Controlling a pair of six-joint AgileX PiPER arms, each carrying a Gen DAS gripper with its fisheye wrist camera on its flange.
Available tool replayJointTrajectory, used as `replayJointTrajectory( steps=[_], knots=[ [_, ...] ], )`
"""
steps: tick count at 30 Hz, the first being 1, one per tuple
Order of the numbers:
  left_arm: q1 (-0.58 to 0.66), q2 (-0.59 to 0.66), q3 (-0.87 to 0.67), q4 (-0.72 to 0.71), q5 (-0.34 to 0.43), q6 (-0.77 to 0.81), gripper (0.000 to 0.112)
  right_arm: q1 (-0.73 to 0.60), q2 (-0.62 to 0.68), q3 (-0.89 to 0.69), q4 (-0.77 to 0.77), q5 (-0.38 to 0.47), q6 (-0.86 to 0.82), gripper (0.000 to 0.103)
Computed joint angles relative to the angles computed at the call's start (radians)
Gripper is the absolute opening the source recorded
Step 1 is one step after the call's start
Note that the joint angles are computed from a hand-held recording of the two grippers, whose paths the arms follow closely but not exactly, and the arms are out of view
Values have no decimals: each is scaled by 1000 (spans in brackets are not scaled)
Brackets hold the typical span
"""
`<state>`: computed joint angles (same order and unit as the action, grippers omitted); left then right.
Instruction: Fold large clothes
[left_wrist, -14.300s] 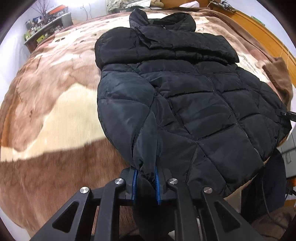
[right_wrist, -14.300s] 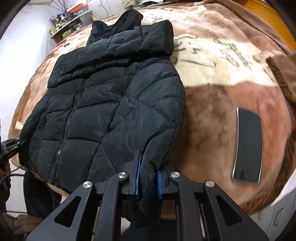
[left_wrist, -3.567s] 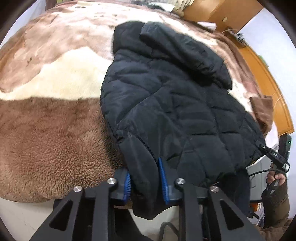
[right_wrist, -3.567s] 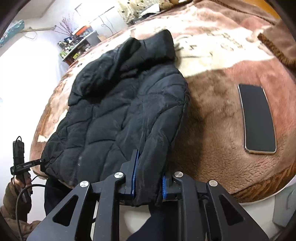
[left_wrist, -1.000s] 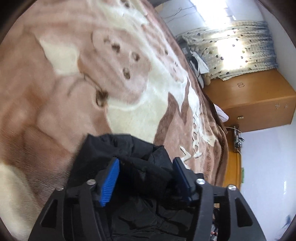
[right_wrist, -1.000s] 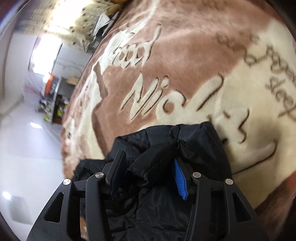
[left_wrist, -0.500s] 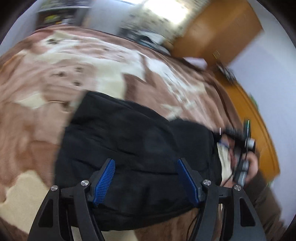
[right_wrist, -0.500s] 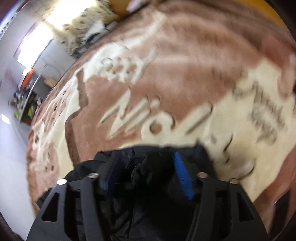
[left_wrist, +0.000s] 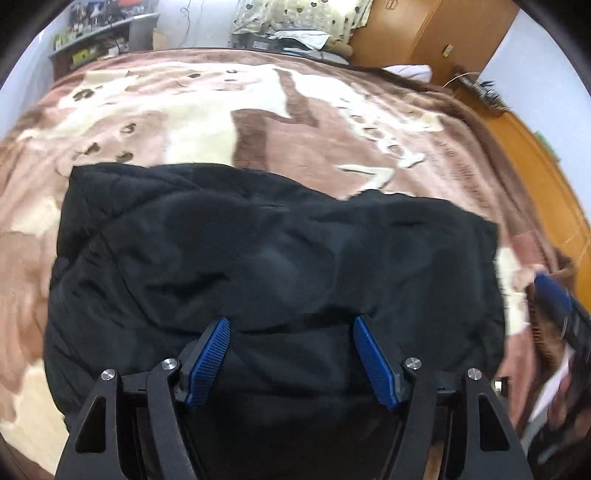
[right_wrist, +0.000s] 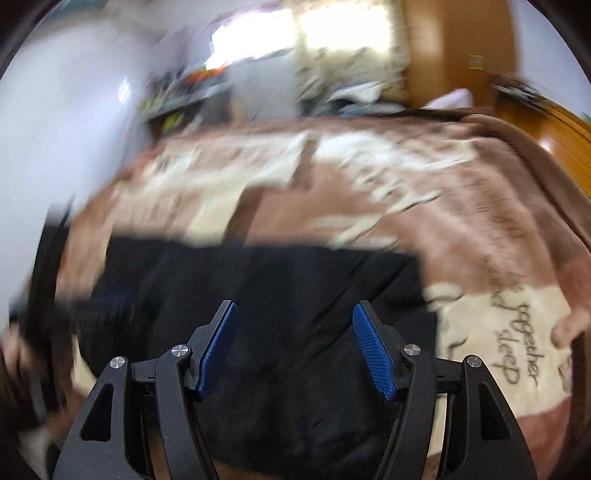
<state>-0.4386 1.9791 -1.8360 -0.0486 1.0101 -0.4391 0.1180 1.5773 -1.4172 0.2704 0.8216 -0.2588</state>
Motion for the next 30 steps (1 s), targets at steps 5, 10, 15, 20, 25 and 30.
replayJointTrajectory(
  steps=[5, 10, 15, 20, 25, 30],
  knots=[
    [-2, 73, -84, 42, 70, -35, 70, 95, 145, -17, -45, -13, 73, 65],
    [15, 149, -172, 51, 99, -37, 71, 78, 322, -187, -46, 64, 190, 65],
    [31, 196, -207, 54, 84, -44, 71, 116, 415, -297, -145, 106, 276, 65],
    [14, 217, -185, 102, 45, -40, 71, 166, 478, -335, -248, 106, 361, 66],
    [-7, 201, -156, 150, 26, -62, 71, 163, 466, -316, -246, 108, 360, 66],
    [-50, 110, -57, 256, -2, -96, 74, 124, 358, -235, -167, 90, 287, 66]
  ],
)
